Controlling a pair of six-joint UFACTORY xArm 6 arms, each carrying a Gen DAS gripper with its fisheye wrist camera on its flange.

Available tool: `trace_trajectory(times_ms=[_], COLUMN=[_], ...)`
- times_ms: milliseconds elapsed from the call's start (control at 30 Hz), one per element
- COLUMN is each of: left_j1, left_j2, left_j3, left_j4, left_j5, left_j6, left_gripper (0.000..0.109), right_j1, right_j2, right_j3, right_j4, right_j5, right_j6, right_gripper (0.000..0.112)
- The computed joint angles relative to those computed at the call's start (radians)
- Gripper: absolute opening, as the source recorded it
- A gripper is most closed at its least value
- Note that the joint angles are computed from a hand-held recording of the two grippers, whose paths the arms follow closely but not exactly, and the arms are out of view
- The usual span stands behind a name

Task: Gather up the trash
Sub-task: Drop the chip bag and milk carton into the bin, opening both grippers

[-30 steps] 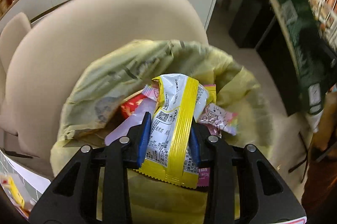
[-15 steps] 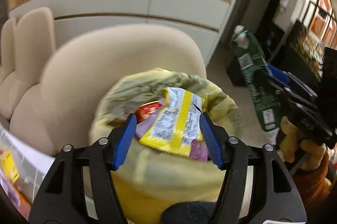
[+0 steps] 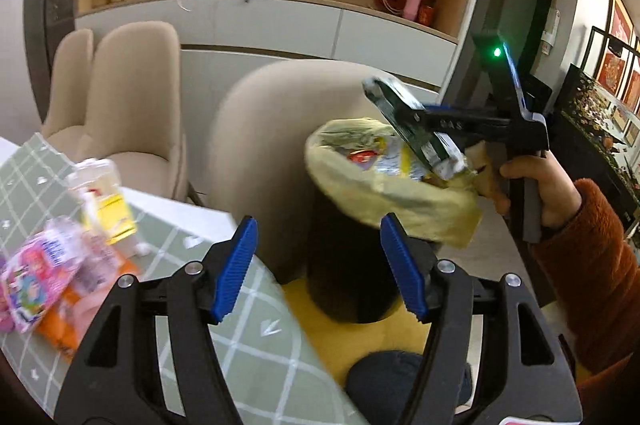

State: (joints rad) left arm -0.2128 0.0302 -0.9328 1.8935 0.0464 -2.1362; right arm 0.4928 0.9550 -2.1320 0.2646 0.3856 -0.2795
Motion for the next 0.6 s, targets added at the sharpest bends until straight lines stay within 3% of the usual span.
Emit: trace_trajectory(times_ms=[133,233,333,467,600], left_j1=[0.040,0.067,0.088,0.100,0.107], left_j2=[-0.033,-0.044,-0.054,-0.071,-0.104], left_j3=[0.044,0.051,0.060,0.069,0.098], left_j4=[0.099,0.202,0.230,0.268,0.269], left_j5=[-0.013,-0.032,-0.044,-0.049,-0.041], left_j6=[-0.130,-0.260,-0.295,-0.345,-0.347], left_gripper=[0.062,0.062,0.062,0.062,0.062], right_j1=[0.001,0.001,0.004,0.008,0.014], right_j2=[-0.009,0.005,-0.010,-0.067,-0.148], right_j3=[0.027,-0.003,0.015,0.105,0.232], right_j4=[-0.026,-0.055,-0.083,-0.065,0.019], right_j5=[0.037,0.115,0.136,0.071,-0.044], right_j6=[0.015,0.024,0.028,0.015,-0.021], right_gripper=[0.046,0.046,0.046,0.047,0.057])
